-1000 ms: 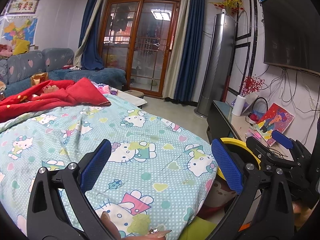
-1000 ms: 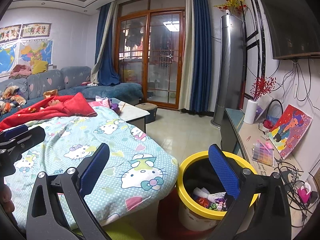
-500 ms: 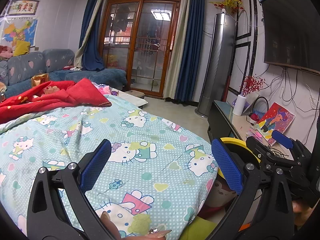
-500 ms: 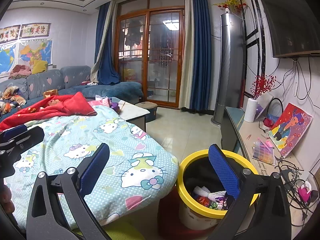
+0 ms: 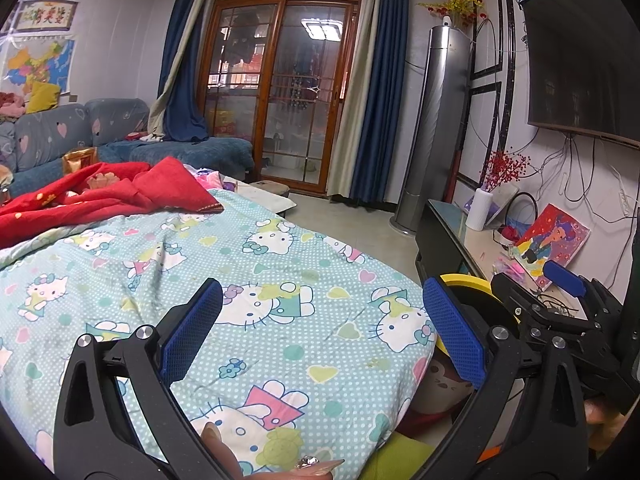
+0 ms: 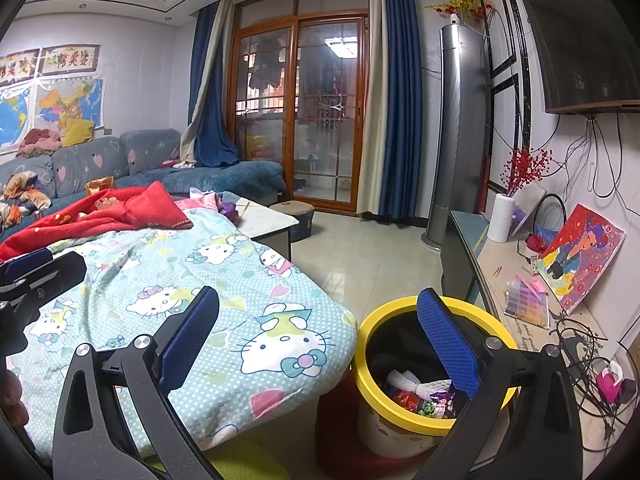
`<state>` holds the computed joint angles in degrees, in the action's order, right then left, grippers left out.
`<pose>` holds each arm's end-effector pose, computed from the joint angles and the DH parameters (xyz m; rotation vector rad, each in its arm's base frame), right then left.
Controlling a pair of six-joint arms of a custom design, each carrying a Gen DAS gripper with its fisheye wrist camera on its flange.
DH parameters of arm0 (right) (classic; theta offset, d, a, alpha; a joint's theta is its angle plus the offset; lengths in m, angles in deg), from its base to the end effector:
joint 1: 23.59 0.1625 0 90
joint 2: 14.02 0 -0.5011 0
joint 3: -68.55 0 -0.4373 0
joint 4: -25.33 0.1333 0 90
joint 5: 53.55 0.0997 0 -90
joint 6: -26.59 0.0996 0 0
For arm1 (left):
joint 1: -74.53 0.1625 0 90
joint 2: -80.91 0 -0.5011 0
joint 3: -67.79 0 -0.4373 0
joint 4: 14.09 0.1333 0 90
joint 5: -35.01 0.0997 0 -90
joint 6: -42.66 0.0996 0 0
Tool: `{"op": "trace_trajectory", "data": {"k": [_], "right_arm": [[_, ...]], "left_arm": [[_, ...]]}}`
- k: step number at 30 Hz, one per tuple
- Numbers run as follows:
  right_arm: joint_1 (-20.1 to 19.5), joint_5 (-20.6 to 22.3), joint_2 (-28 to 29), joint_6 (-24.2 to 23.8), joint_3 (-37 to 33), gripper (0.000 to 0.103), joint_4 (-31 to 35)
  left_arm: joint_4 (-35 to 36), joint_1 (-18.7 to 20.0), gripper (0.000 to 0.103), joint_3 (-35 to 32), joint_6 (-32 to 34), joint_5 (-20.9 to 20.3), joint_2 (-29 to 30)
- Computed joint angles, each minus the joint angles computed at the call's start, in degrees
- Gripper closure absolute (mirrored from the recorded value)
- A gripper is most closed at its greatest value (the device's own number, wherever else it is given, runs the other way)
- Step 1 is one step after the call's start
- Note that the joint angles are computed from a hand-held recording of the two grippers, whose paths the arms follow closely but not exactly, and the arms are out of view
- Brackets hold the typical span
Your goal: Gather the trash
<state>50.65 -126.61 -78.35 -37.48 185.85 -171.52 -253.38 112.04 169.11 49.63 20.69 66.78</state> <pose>-0.0111 -0.6371 0.2894 1.1872 -2.1882 1.2048 -0.3168 -0.5329 -0.0754 0.1591 1.9499 -1.5164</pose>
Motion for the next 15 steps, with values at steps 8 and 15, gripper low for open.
{"op": "trace_trajectory", "data": {"k": [8,15], "right_arm": [[0.1,-0.22,0.0,0.12,-0.17,0.007,0.09],[0.87,-0.04,0.33,0.28,-0.19,0.006,0.97]], "left_arm": [[1.18,0.24,0.011,1.41,-2.05,-0.18,-0.65],[2.55,0.43,0.011,4.9,-7.31,2.22,-2.73]]}}
